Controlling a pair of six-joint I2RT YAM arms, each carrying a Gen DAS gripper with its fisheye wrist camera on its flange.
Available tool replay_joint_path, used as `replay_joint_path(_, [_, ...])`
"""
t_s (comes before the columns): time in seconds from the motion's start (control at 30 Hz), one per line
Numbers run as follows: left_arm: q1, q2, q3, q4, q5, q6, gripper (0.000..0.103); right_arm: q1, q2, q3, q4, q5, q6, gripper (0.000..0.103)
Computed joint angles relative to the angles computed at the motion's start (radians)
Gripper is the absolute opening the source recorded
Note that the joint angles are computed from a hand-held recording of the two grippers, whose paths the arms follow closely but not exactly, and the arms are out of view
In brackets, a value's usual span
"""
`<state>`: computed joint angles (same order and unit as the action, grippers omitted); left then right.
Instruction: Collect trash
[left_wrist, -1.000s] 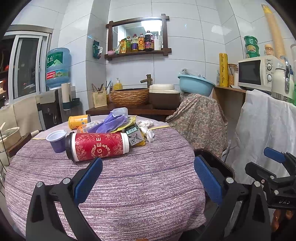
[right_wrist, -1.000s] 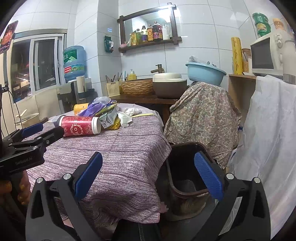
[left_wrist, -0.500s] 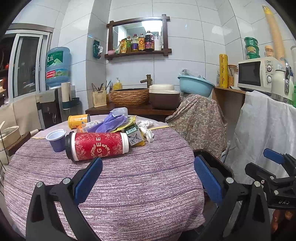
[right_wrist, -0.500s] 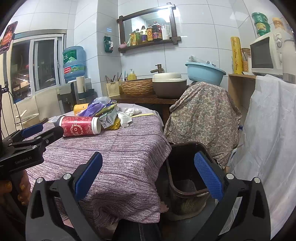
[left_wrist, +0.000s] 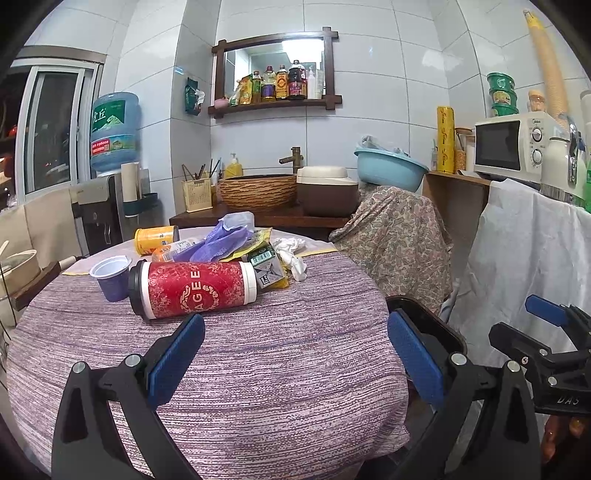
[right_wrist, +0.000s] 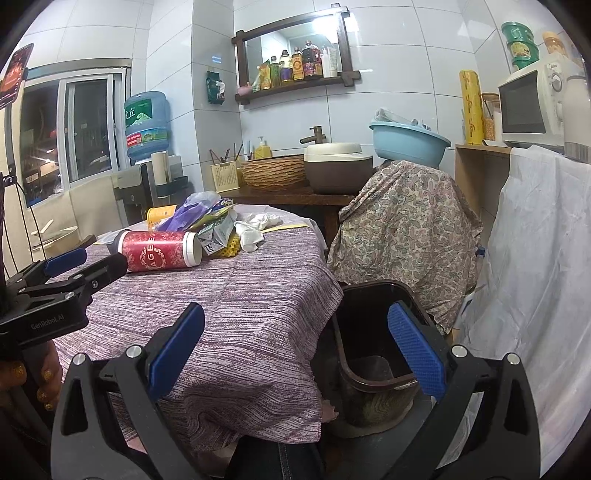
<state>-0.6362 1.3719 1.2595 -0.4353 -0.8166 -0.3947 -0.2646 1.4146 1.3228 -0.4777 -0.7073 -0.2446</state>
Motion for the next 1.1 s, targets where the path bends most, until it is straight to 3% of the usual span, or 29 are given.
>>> replay_joint_path(1.1, [0.004, -0.006, -0.023, 0.006, 0.006, -0.008, 0.098, 0.000, 0.001, 0.008, -0.027, -0.007, -0.007, 0.098])
